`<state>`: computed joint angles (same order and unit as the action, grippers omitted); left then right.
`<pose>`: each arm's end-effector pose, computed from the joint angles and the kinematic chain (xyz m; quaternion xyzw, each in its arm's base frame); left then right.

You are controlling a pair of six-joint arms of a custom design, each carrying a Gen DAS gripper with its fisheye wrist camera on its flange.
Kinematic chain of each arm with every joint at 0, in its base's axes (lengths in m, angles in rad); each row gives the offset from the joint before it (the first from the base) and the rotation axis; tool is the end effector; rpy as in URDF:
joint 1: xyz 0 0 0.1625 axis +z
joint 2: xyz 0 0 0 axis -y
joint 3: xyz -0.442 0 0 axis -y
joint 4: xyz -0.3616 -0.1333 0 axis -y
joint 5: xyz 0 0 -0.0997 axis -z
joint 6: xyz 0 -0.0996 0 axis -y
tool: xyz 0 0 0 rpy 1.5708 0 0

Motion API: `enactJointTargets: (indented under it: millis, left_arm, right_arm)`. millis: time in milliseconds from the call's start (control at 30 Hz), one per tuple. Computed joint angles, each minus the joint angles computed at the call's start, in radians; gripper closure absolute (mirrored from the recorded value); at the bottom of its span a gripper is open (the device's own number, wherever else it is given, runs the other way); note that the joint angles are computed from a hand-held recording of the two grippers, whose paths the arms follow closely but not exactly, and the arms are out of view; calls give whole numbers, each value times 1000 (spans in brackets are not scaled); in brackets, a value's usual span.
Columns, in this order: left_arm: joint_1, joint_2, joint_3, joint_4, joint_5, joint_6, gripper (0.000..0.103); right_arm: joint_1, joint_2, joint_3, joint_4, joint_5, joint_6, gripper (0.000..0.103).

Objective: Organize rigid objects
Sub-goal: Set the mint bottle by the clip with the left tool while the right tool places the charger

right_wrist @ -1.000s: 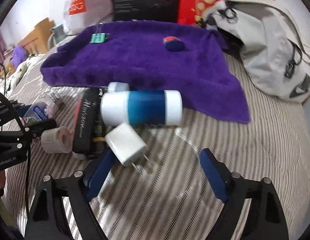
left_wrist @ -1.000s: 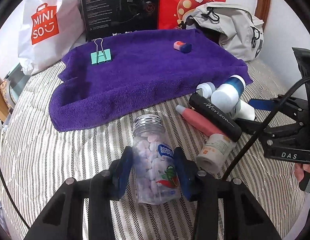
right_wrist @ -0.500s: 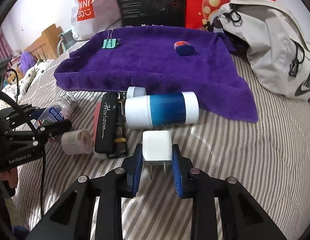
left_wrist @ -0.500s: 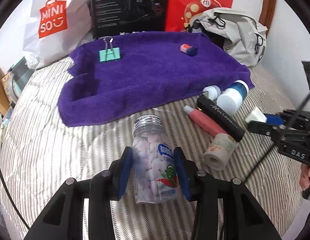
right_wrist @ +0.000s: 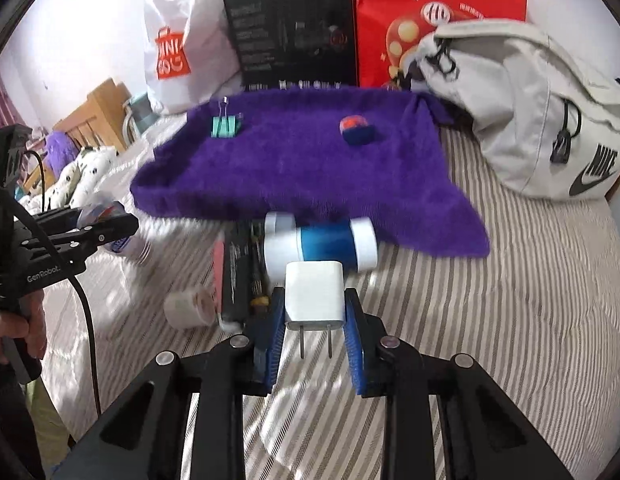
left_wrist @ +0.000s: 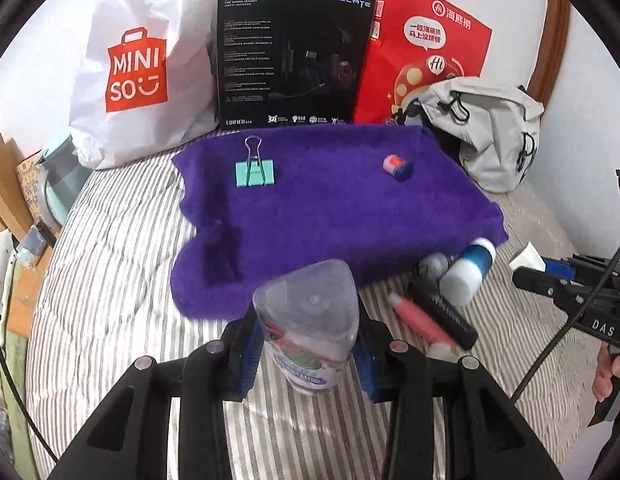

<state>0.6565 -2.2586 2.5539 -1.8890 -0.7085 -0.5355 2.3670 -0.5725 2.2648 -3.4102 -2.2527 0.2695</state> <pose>-0.0044 -0.2671 0.3363 0.1663 0.8931 -0.2849 0.3059 0.3621 -0.2557 -0.0189 0.2209 -0.9139 0.2291 0.2521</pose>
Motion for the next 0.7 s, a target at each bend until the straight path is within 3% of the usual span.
enactJointTargets:
  millis: [300, 700]
  left_arm:
    - [148, 70, 22, -253, -69, 159, 65]
    - [140, 61, -11, -296, -92, 184, 65]
  right_arm:
    - [-35, -4, -46, 4, 18, -59, 76]
    - [-56, 7, -75, 4, 30, -66, 76]
